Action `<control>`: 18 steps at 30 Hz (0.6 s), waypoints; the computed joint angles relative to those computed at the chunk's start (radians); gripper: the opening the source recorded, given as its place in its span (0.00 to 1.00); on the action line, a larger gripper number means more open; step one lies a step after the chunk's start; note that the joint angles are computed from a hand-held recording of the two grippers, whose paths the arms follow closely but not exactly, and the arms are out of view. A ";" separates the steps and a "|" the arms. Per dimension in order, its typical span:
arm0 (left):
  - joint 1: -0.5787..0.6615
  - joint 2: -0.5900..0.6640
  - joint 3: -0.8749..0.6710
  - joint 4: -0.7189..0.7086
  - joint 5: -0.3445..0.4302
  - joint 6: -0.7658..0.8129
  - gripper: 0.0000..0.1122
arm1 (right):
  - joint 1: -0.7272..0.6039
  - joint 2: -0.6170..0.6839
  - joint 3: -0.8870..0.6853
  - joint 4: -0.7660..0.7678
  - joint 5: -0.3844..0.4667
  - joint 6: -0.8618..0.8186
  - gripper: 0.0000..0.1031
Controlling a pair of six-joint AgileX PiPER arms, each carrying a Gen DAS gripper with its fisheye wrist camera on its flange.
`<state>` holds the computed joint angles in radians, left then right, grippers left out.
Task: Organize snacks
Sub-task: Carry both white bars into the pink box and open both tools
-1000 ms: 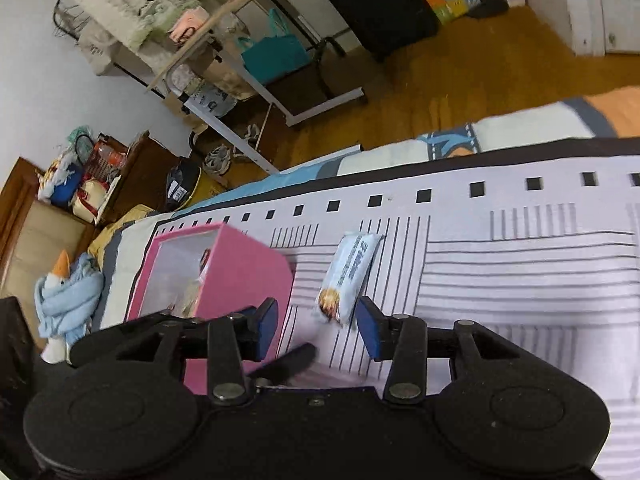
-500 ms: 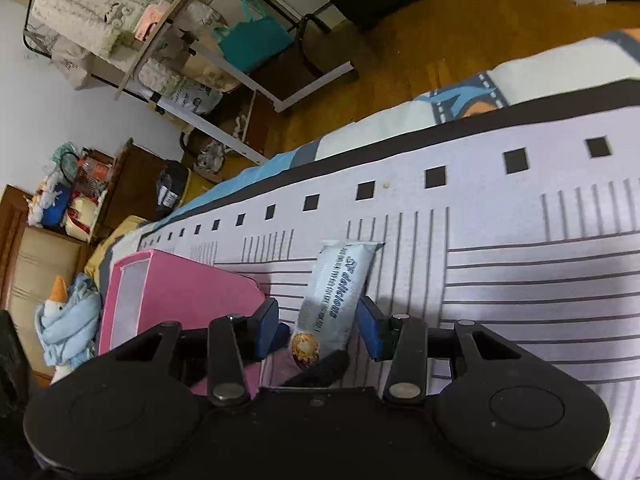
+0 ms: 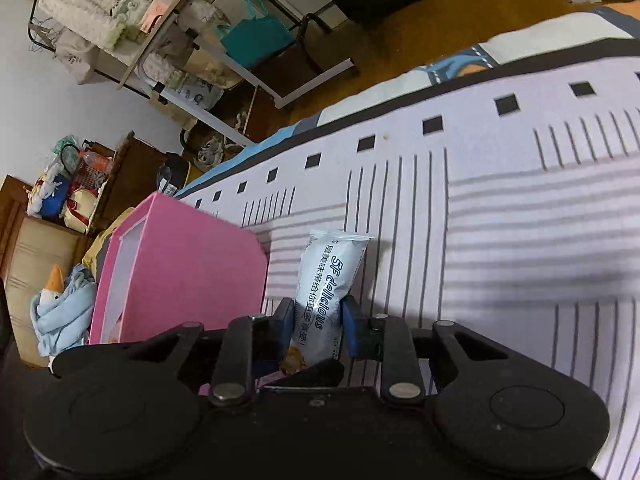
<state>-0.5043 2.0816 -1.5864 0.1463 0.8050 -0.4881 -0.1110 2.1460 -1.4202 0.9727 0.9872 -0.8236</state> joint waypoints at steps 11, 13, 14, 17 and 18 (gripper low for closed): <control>-0.087 -0.178 0.177 -0.030 -0.033 -0.025 0.23 | -0.089 -0.242 0.250 -0.003 0.014 -0.030 0.28; -0.116 -0.221 0.212 0.000 -0.039 -0.051 0.23 | -0.109 -0.297 0.302 0.007 0.019 -0.060 0.28; -0.133 -0.245 0.230 0.017 -0.040 -0.065 0.23 | -0.119 -0.328 0.326 0.007 0.023 -0.075 0.28; -0.169 -0.316 0.281 0.031 -0.043 -0.092 0.23 | -0.142 -0.408 0.376 -0.006 0.045 -0.090 0.28; -0.179 -0.341 0.300 0.031 -0.043 -0.103 0.23 | -0.152 -0.431 0.388 -0.011 0.058 -0.094 0.28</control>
